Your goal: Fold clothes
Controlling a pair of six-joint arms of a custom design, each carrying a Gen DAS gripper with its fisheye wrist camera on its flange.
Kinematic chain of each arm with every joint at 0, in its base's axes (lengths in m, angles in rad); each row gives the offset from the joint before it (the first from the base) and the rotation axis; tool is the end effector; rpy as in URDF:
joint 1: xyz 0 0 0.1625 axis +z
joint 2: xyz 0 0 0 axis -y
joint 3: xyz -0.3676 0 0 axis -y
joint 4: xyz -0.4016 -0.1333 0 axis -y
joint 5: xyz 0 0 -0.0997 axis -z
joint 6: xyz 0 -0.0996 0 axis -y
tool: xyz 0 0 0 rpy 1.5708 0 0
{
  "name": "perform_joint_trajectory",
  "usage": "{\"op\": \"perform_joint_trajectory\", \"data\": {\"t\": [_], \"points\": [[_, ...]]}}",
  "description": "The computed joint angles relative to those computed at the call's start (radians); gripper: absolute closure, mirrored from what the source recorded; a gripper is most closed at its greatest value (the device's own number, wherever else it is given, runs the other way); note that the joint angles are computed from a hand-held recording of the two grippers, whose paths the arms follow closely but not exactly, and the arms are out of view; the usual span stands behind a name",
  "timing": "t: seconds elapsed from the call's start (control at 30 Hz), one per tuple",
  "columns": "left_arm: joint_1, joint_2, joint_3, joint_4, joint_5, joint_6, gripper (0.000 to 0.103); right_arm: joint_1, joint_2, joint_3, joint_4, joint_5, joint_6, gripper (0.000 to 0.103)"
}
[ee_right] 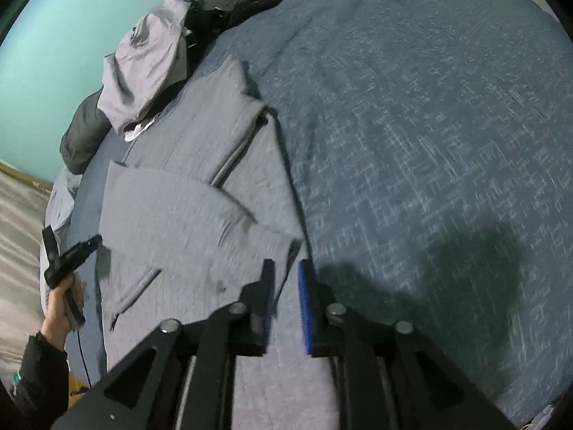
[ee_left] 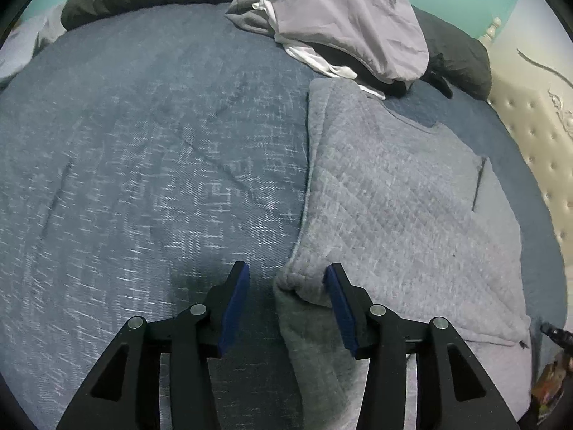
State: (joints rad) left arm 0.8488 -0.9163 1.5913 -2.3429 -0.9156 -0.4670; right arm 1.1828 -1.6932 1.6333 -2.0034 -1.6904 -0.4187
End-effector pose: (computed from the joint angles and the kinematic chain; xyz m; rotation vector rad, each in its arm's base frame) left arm -0.2802 -0.6117 0.1342 0.2866 2.5720 -0.5967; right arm -0.0732 -0.5001 0.5114 0.0008 -2.7835 0.5780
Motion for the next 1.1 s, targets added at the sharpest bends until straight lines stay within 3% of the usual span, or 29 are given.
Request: {"op": "perform_joint_trajectory", "data": {"t": [0.03, 0.1, 0.17, 0.3, 0.37, 0.53, 0.8, 1.1], "points": [[0.002, 0.002, -0.001, -0.002, -0.008, 0.001, 0.054, -0.002, 0.013, -0.012, 0.01, 0.011, -0.002, 0.078], [0.006, 0.004, -0.002, -0.006, -0.019, 0.005, 0.055, 0.009, 0.044, -0.024, 0.003, -0.013, -0.01, 0.075], [0.01, 0.005, 0.0, -0.015, -0.033, 0.009, 0.072, 0.023, 0.069, -0.024, -0.022, -0.043, -0.026, 0.075], [0.006, 0.004, 0.003, -0.018, -0.036, 0.024, 0.079, 0.031, 0.107, -0.028, -0.041, -0.08, -0.044, 0.076], [0.006, 0.001, 0.005, -0.024, -0.037, 0.025, 0.081, 0.035, 0.107, -0.018, -0.068, -0.096, -0.065, 0.096], [0.016, -0.011, 0.01, -0.029, -0.049, 0.011, 0.083, 0.034, 0.098, -0.008, -0.105, -0.114, -0.1, 0.101], [0.02, -0.026, 0.039, -0.084, -0.062, -0.012, 0.079, 0.035, 0.111, -0.035, -0.065, -0.133, -0.073, 0.1], [-0.01, -0.111, 0.158, -0.196, 0.0, 0.002, 0.072, 0.119, 0.151, -0.088, -0.072, -0.083, -0.081, 0.098]]}}
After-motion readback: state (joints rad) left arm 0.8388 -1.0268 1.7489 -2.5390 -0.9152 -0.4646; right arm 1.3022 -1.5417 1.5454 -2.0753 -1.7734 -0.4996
